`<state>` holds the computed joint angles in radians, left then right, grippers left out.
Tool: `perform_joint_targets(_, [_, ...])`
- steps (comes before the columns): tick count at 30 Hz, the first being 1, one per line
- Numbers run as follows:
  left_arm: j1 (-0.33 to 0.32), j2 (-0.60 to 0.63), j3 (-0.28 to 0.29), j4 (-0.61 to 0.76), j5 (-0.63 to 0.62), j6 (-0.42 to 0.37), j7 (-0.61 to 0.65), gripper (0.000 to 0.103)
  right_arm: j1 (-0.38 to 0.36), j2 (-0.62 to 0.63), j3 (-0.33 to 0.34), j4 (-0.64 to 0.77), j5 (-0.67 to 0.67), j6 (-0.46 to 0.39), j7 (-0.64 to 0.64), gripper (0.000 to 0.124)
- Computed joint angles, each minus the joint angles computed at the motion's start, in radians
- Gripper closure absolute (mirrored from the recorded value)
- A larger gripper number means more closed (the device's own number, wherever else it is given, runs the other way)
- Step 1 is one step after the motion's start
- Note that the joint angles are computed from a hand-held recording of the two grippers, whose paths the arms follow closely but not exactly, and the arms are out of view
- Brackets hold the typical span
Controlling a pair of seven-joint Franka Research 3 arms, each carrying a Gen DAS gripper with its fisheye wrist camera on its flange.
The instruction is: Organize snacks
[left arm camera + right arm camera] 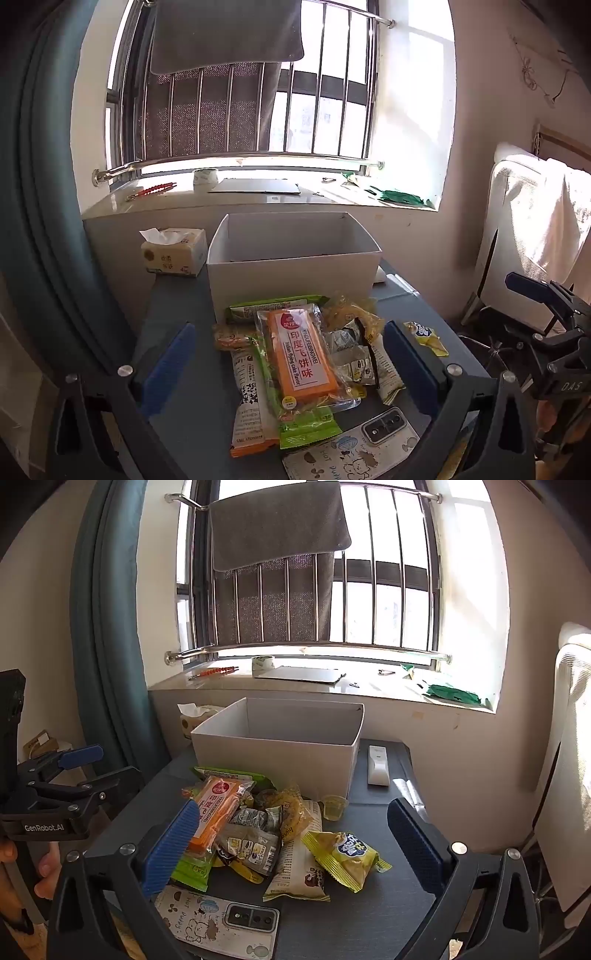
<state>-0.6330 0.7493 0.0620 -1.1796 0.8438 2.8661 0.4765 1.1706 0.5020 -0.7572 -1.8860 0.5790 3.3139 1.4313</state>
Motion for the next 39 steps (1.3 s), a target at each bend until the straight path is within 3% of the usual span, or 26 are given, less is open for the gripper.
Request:
perform_joint_targets(4, [0.003, -0.002, -0.004, -0.004, -0.008, 0.001, 0.007, 0.0, -0.025, -0.012, 0.032, -0.004, 0.005, 0.013, -0.013, 0.021])
perform_joint_targets(9, [0.004, -0.005, -0.005, -0.005, -0.011, -0.003, 0.01, 0.0, 0.005, 0.007, -0.002, 0.003, 0.028, 0.0, -0.016, 0.021])
perform_joint_targets(39, [0.004, -0.012, -0.01, -0.019, -0.027, 0.003, 0.023, 0.0, -0.055, -0.023, 0.062, -0.008, -0.041, -0.001, 0.042, 0.021])
